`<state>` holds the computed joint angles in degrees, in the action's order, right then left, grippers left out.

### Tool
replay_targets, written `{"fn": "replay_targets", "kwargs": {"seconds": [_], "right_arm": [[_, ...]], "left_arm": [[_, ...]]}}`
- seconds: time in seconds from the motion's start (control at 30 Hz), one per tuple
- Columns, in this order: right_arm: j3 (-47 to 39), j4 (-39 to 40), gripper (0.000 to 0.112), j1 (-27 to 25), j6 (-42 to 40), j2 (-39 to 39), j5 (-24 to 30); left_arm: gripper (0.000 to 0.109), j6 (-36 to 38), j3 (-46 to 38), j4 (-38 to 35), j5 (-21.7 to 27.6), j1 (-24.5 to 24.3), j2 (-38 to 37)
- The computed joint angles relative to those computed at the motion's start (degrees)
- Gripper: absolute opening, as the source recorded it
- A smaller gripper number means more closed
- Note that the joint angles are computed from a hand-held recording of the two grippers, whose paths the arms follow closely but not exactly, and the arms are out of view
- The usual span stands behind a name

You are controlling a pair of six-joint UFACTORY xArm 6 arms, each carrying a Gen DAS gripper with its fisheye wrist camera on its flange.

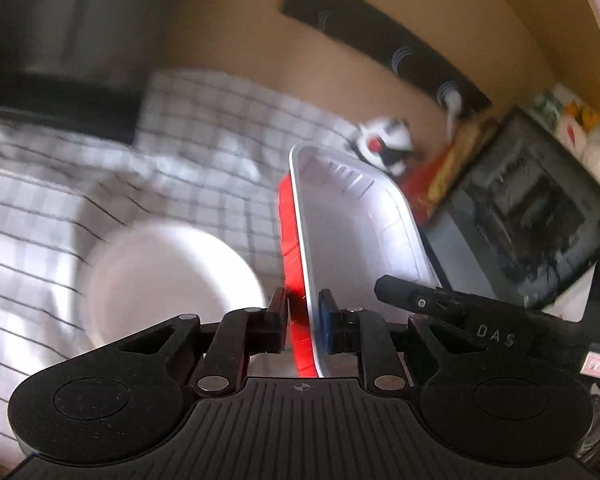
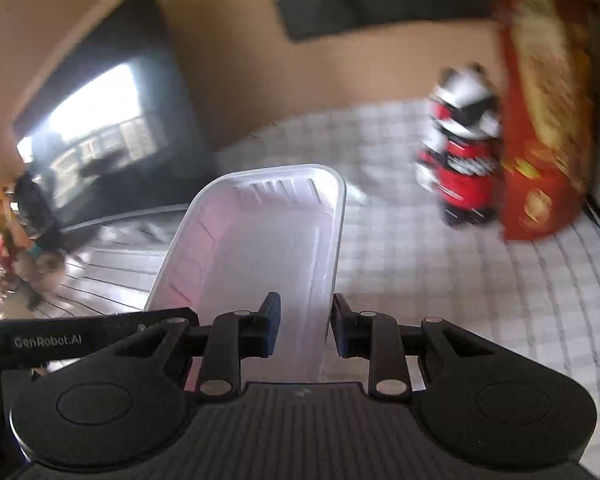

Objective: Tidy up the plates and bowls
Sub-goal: 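Lift the tray and carry it over the bowl stack with both tools, then lower the tray onto the top bowl of the stack with both tools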

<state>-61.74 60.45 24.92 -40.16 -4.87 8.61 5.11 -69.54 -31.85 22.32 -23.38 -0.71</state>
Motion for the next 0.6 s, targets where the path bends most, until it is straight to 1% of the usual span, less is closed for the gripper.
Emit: {"fn": "replay_targets", "kwargs": {"seconds": [0.07, 0.13, 0.17, 0.3, 0.37, 0.4, 0.43, 0.53, 0.6], "right_arm": [[-3.2, -3.8, 0.027, 1.2, 3.5, 2.1, 1.3], [-6.4, -5.9, 0.027, 2.2, 6.5, 4.7, 3.6], [-7.9, -7.1, 0.027, 2.8, 8.3, 6.2, 4.3], [-12.4, -17.9, 0.027, 4.4, 19.1, 12.3, 5.3], [-14.6, -24.4, 0.027, 4.3, 25.2, 15.2, 6.1], [-15.2, -26.2, 0.027, 4.1, 27.1, 16.1, 6.2], [-15.9, -27.2, 0.027, 3.9, 28.5, 17.1, 6.2], [-16.6, -26.6, 0.027, 3.5, 29.4, 18.4, 6.1], [-17.9, -27.2, 0.027, 3.2, 30.4, 19.7, 6.3]], "left_arm": [[0.019, -1.2, -0.9, 1.0, 3.2, 2.8, -0.6], [0.019, -3.1, -0.6, 2.4, 5.5, 5.0, -0.9], [0.019, -2.7, -0.2, 2.0, 6.4, 6.1, -0.9], [0.019, -2.2, -1.1, 0.4, 8.6, 8.5, 2.2], [0.022, -0.3, -2.1, -1.7, 9.5, 9.4, 3.9], [0.022, 0.8, -3.0, -2.7, 10.0, 9.8, 4.8], [0.022, 1.5, -3.9, -3.3, 10.5, 9.9, 5.8], [0.022, 3.4, -6.9, -6.0, 12.3, 10.4, 8.5], [0.023, 3.8, -7.8, -6.2, 12.6, 10.4, 9.4]]}}
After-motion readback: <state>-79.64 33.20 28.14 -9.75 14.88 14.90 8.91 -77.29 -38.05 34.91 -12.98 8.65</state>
